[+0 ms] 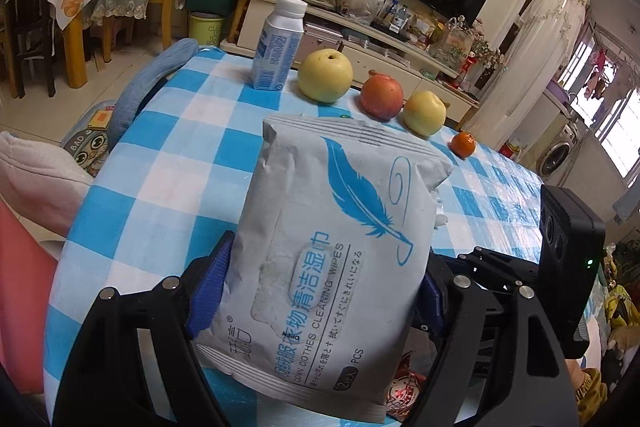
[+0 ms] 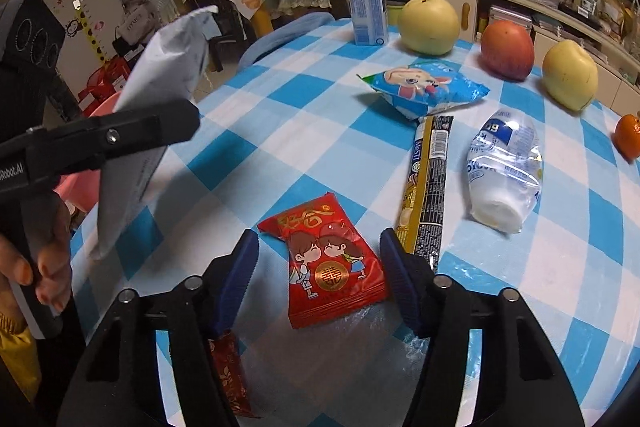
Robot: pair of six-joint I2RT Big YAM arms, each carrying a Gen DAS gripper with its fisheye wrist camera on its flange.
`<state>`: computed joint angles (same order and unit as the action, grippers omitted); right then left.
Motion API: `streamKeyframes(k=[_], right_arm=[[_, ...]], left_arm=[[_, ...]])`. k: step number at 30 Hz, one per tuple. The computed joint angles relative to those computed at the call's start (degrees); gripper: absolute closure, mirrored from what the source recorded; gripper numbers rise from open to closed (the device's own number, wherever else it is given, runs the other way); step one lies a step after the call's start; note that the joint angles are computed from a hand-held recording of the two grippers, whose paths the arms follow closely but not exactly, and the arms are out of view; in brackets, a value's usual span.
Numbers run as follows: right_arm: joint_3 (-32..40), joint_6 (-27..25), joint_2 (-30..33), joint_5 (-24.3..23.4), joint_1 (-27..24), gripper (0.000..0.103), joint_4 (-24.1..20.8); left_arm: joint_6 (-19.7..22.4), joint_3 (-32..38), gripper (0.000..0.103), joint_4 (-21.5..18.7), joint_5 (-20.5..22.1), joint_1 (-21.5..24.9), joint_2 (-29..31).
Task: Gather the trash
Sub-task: 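Lift the wipes pack with the left gripper while the right grasps the red candy packet, then carry the wipes pack and candy packet over the pink bucket and open both grippers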
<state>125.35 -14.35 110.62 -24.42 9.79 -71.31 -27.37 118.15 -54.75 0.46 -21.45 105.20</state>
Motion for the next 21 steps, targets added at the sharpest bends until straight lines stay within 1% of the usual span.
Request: streamKeyframes(k=[3,6,8,12,14,17,21], right_arm=[[0.9,-0.4,1.0,1.2,0.4,0.048,-1.1],[0.8,-0.4,1.1,1.2,0.5,0.049,-0.8],[0.6,-0.3,1.0,2.0,0.6,0.056,-0.2],[0.7,-0.3,1.0,2.5,0.8,0.058,-0.1],[0.8,0.3,1.0,3.0,0.9,0.061,0.0],[0.3,1.4,0.5,4.0,1.1,0.063,1.5],[0.2,4.2,0.1,3.6,1.0,0.064,3.1]], left_arm=[[-0.3,-0.5,0.024,0.1,0.1,0.5,-0.4],[-0.4,-0.9,0.024,0.4,0.4,0.7,-0.7],[-0.6,-1.4,0.024,0.7,0.6,0.8,-1.1],[-0.9,-1.8,0.024,0.5,0.1,1.1,-1.4],[-1.4,-2.2,0.024,0.8,0.5,1.3,-1.7],[-1.4,-2.6,0.024,1.1,0.0,1.4,-2.2],[-1.8,-4.0,0.024,2.2,-0.1,1.6,-3.5]])
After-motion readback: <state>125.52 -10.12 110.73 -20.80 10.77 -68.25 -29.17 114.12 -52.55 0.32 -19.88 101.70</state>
